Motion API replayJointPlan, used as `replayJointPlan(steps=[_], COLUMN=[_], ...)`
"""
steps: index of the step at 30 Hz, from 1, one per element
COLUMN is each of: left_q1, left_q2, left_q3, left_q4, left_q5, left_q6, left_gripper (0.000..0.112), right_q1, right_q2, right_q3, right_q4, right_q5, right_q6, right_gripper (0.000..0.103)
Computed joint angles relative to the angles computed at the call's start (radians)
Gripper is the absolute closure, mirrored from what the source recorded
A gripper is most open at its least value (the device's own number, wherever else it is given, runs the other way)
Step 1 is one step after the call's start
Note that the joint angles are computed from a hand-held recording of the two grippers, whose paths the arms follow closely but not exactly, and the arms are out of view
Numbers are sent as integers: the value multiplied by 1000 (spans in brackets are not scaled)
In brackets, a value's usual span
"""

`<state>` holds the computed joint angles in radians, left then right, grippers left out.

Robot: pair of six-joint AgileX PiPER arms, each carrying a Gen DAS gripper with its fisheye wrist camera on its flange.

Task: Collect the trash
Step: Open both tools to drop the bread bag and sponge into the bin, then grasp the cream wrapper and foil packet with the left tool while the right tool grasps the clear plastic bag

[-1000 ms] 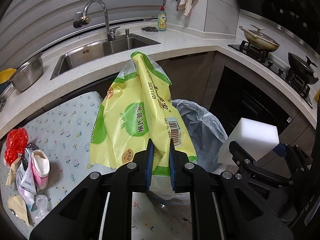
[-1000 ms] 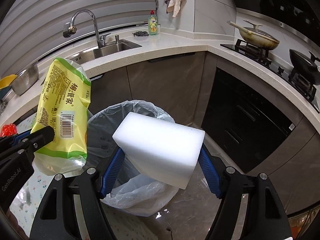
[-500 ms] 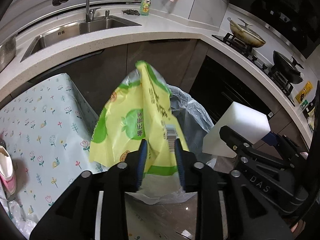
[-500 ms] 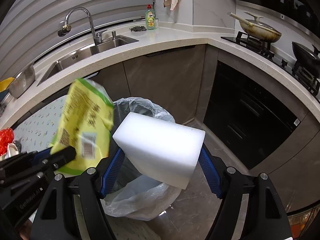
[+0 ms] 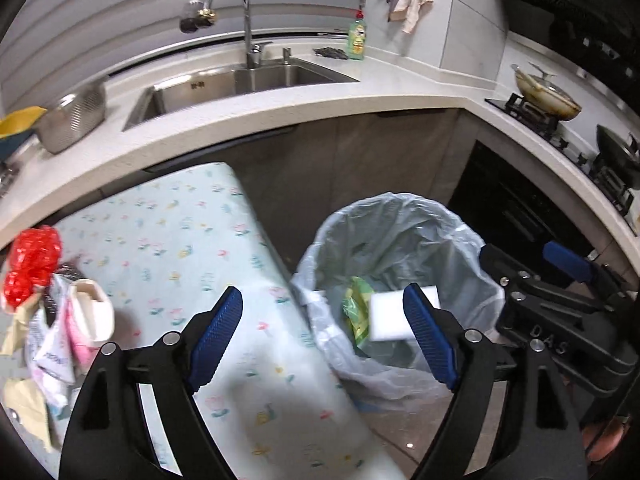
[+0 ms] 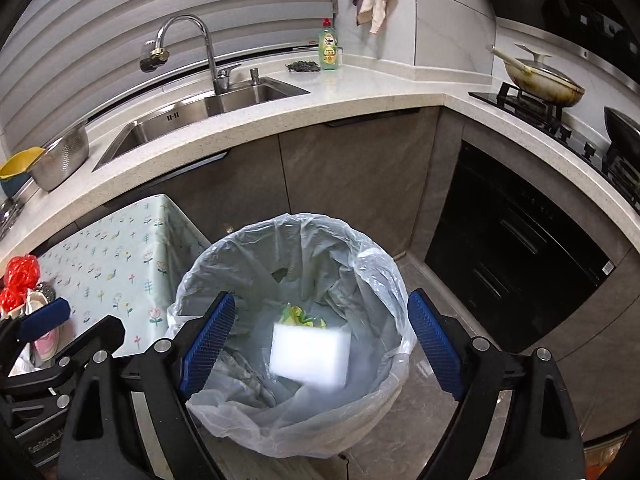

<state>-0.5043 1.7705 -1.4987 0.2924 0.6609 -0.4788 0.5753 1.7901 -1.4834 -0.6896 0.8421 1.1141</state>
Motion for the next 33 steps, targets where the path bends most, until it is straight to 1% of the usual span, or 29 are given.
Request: replayJointPlan(steps=[4,5,7,13,17,20,26,29,33], left_q1=[12,17,35,77,133,195,405,546,755], left_q2=[-50,-70,-112,-232,-313,-367,-482,-520,-542], left_q3=[43,61,104,218,301,356,480,522,559], left_q4=[61,71,85,161,183,179,90,0,-160], left_q5=[23,26,20,53,74,88,66,46,23], left_q6=[-52,-61,-73,-136,-148,-124,21,144,349], left_gripper=[33,29,26,26,23,22,22,22,22], right_q1=[54,67,92,191,270,333,433,474,519], right_q2=[-2,-1,-4,-3,32,80,210,293,442], right_q3=[-18,-22,-29,-61,-126,-194,-385,-509,-741], right_q4=[-40,-43,-41,-44,-42,-34,27,55,93], right_q5=[64,77,99,141,174,203,251,282,367], right_q6=[29,31,27,31,24,13,-55,-95,-172], right_gripper=[18,17,17,17,17,17,17,17,17])
